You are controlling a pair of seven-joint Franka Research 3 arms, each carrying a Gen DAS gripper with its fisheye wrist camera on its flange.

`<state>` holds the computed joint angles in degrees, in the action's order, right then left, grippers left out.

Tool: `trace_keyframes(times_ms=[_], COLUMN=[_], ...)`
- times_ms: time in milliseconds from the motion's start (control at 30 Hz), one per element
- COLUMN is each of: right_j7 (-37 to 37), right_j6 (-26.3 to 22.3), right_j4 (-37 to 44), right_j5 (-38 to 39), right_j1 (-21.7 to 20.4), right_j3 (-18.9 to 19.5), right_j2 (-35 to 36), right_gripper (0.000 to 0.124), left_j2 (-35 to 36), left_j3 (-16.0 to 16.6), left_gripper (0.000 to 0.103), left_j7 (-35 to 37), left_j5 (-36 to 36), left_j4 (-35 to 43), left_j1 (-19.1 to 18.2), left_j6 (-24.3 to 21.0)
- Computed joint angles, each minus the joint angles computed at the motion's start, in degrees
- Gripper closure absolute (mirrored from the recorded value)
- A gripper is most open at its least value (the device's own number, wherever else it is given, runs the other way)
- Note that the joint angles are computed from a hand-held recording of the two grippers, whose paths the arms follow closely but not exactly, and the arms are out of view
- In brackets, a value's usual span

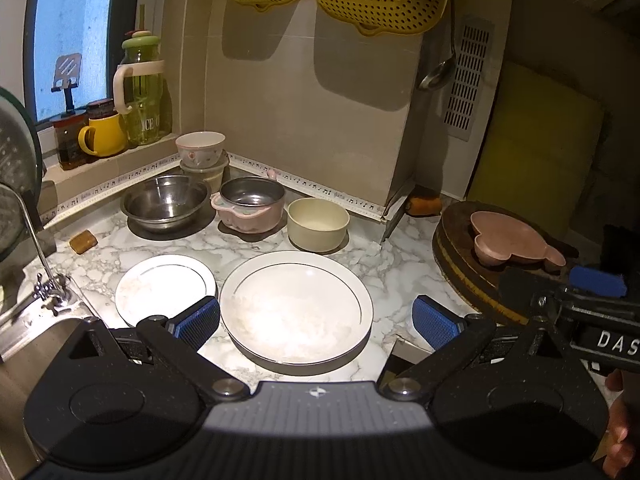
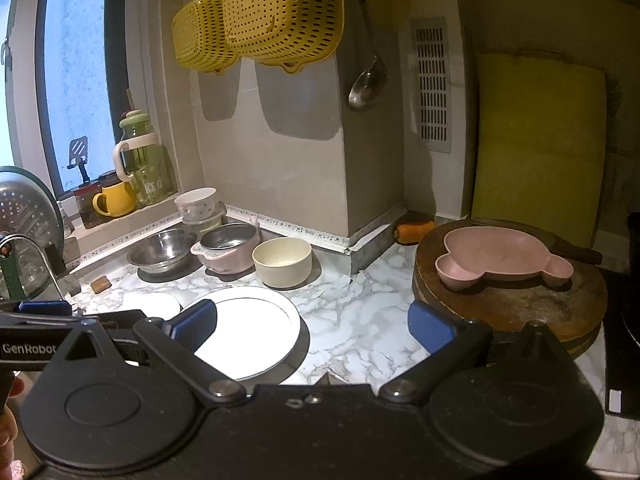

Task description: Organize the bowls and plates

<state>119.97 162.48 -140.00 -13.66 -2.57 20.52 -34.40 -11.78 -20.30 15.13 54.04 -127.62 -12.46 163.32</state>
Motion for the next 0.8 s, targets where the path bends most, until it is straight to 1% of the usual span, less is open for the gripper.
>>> trace_keyframes(times_ms=[100,233,400,533,633,700,800], right_j7=[-0.23,-0.72,-1.15,-2.81,-3.11,-2.52,-4.13], right_j6=[-0.14,-0.72,-1.05,-1.06,-0.67,-0.6,-0.86], right_j4=[1.3,3.1,4.5,5.1,5.73,6.3,7.76], right_j5=[-0.31,-0.51,-0.43,-0.38,-0.66,-0.88,0.09], right_j1=[-0.07,0.47,1.55,2.91,2.89,2.53,4.35], right_j3=[0.15,-0.09,-1.03,-2.0,-1.68,-1.24,-2.53], right_j2=[0.67,2.0,3.11,3.68,4.2,4.72,6.72], right_gripper=[0.022,0.022,0.022,0.022,0.022,0.022,0.022], left_j2=[0.0,-0.49,-1.51,-2.26,-2.58,-2.64,-2.12], left_j3=[0.2,0.85,0.94,0.73,1.12,0.66,0.66], left_gripper=[0.0,0.0,0.0,0.0,0.0,0.0,0.0], left_j7=[2.1,4.02,5.05,5.07,5.76,5.18,4.16], left_j5=[-1.22,-3.13,-3.75,-4.14,-5.08,-4.44,-4.12], left_j4=[0.63,0.64,0.49,0.31,-0.07,-0.05,0.17], left_j1=[-0.55,-0.74,0.04,0.96,1.41,2.26,3.03], left_j6=[-1.72,-1.69,-1.3,-1.1,-0.05,-0.21,-0.62])
